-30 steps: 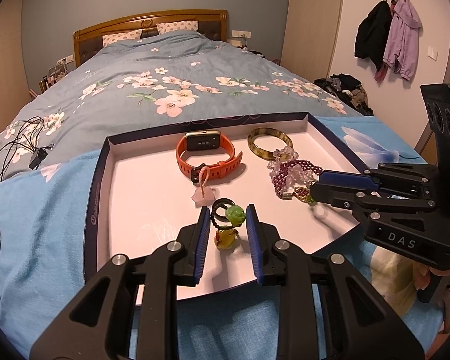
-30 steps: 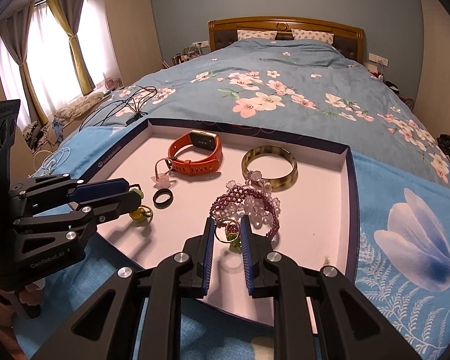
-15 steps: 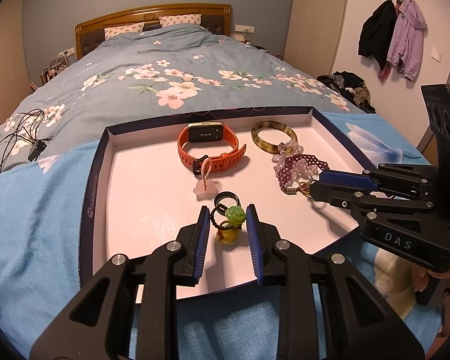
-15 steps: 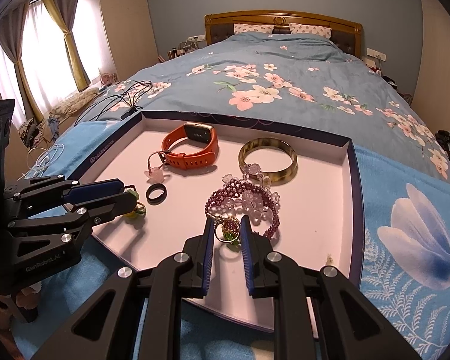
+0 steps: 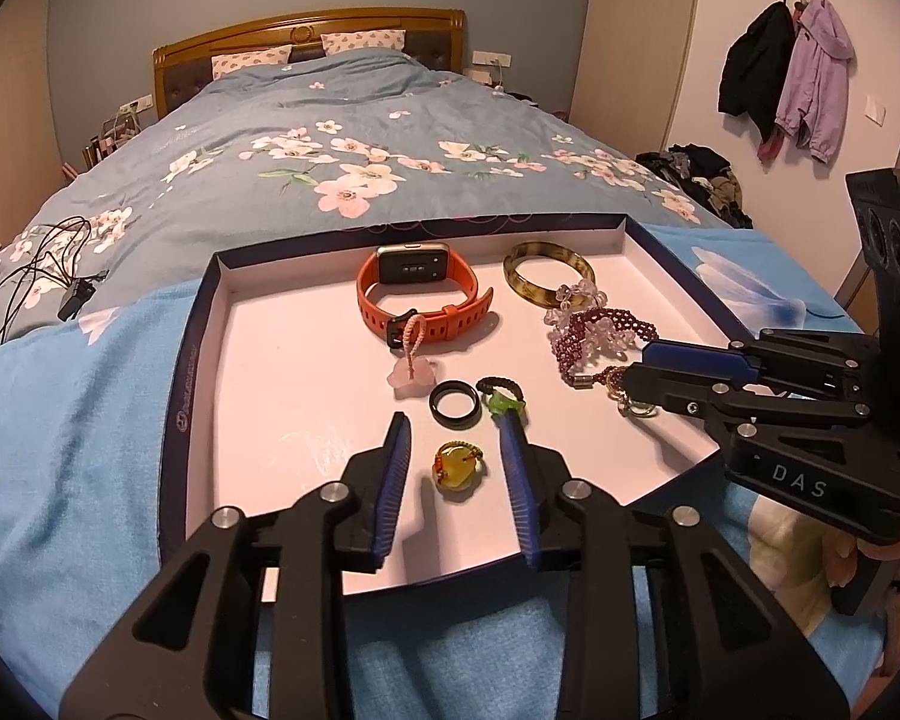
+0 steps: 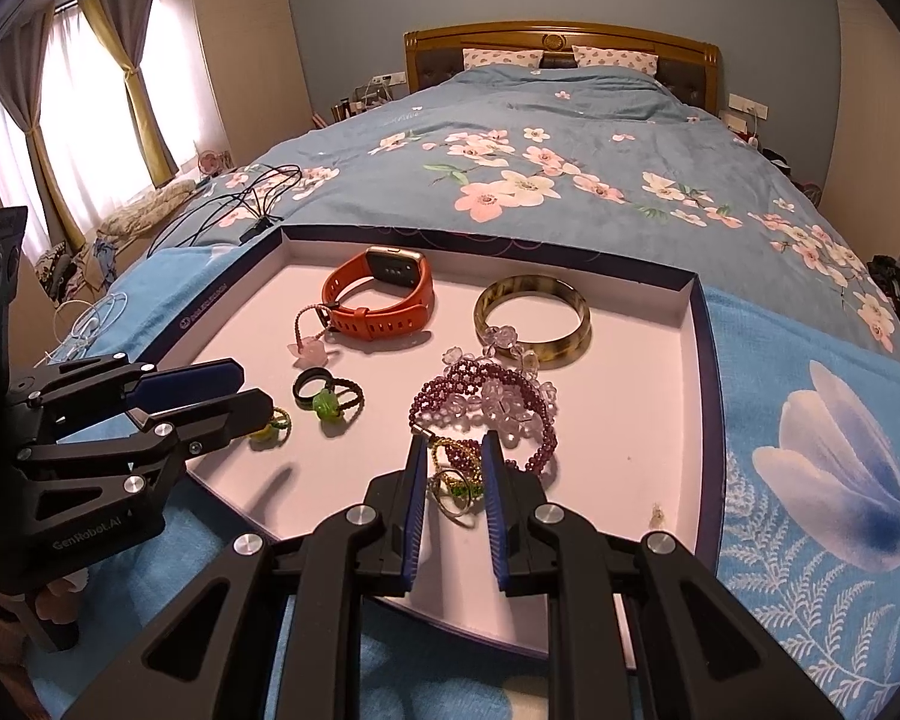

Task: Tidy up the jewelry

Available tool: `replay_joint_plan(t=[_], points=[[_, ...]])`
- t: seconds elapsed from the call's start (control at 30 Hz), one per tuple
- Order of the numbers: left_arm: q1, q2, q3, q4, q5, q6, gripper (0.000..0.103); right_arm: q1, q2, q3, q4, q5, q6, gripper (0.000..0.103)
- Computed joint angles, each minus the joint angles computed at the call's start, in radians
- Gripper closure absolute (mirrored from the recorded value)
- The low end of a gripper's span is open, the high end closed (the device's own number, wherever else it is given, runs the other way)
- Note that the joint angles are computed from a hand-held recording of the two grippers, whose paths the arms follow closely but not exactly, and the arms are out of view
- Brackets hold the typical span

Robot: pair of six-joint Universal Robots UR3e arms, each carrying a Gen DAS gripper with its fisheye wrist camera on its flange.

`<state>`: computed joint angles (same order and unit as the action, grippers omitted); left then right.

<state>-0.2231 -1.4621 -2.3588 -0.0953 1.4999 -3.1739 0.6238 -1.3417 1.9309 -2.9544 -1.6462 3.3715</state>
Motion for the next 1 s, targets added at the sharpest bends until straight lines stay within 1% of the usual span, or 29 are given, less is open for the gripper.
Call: replay_joint_plan(t=[0.03,0.1,0.17,0.23,0.27,0.33,0.37,0.4,0.43,0.47,0.53,0.57,0.6,0.63,0.7,0.77,0.83,0.9,0.97,1.0], points=[[-0.002,0.002,-0.002,0.003,0.001,-0.001,0.069,0.003,-0.003,0.004,-0.005,-0.003,0.002,0.085],[-0.013,0.009,-0.008,0.008,0.013,-0.003,0.062,0.006,-0.015,0.02,-0.02,-0.01,0.006,0.075],[-0.018,0.023,-0.018,0.015,0.022,-0.004,0.057,0.006,-0.028,0.039,-0.04,-0.011,0.013,0.072],[-0.024,0.046,-0.03,0.017,0.03,-0.002,0.048,0.009,-0.043,0.062,-0.061,-0.018,0.021,0.068],[-0.03,0.058,-0.039,0.026,0.042,-0.005,0.041,0.01,-0.051,0.073,-0.072,-0.024,0.027,0.066],[-0.032,0.096,-0.061,0.028,0.047,-0.001,0.038,0.01,-0.073,0.097,-0.085,-0.023,0.036,0.065],[-0.027,0.129,-0.076,0.022,0.038,0.001,0.03,0.016,-0.084,0.111,-0.097,-0.033,0.041,0.059],[-0.028,0.155,-0.091,0.027,0.043,-0.005,0.024,0.02,-0.092,0.122,-0.107,-0.039,0.045,0.051],[-0.034,0.181,-0.108,0.038,0.058,-0.011,0.014,0.033,-0.101,0.135,-0.124,-0.062,0.05,0.047],[-0.049,0.205,-0.132,0.071,0.092,-0.02,0.005,0.045,-0.107,0.148,-0.143,-0.082,0.052,0.044],[-0.069,0.257,-0.163,0.082,0.133,-0.029,0.006,0.079,-0.123,0.169,-0.174,-0.13,0.052,0.039],[-0.075,0.284,-0.176,0.084,0.145,-0.031,0.006,0.097,-0.128,0.177,-0.187,-0.157,0.052,0.029],[-0.077,0.314,-0.188,0.079,0.152,-0.034,0.006,0.121,-0.132,0.189,-0.214,-0.193,0.056,0.013],[-0.088,0.336,-0.199,0.08,0.171,-0.043,0.006,0.145,-0.133,0.202,-0.247,-0.229,0.062,0.01],[-0.096,0.397,-0.224,0.073,0.19,-0.056,0.006,0.181,-0.139,0.231,-0.313,-0.279,0.063,0.008],[-0.108,0.45,-0.236,0.048,0.211,-0.077,0.006,0.217,-0.146,0.232,-0.315,-0.335,0.076,0.007],[-0.128,0.502,-0.252,0.035,0.236,-0.093,0.006,0.231,-0.158,0.241,-0.323,-0.347,0.079,0.007],[-0.187,0.511,-0.26,0.056,0.31,-0.115,0.006,0.244,-0.174,0.254,-0.327,-0.356,0.093,0.007],[-0.255,0.515,-0.263,0.075,0.394,-0.138,0.006,0.268,-0.174,0.271,-0.36,-0.38,0.104,0.007],[-0.28,0.525,-0.266,0.077,0.421,-0.148,0.006,0.281,-0.172,0.278,-0.375,-0.394,0.11,0.007]])
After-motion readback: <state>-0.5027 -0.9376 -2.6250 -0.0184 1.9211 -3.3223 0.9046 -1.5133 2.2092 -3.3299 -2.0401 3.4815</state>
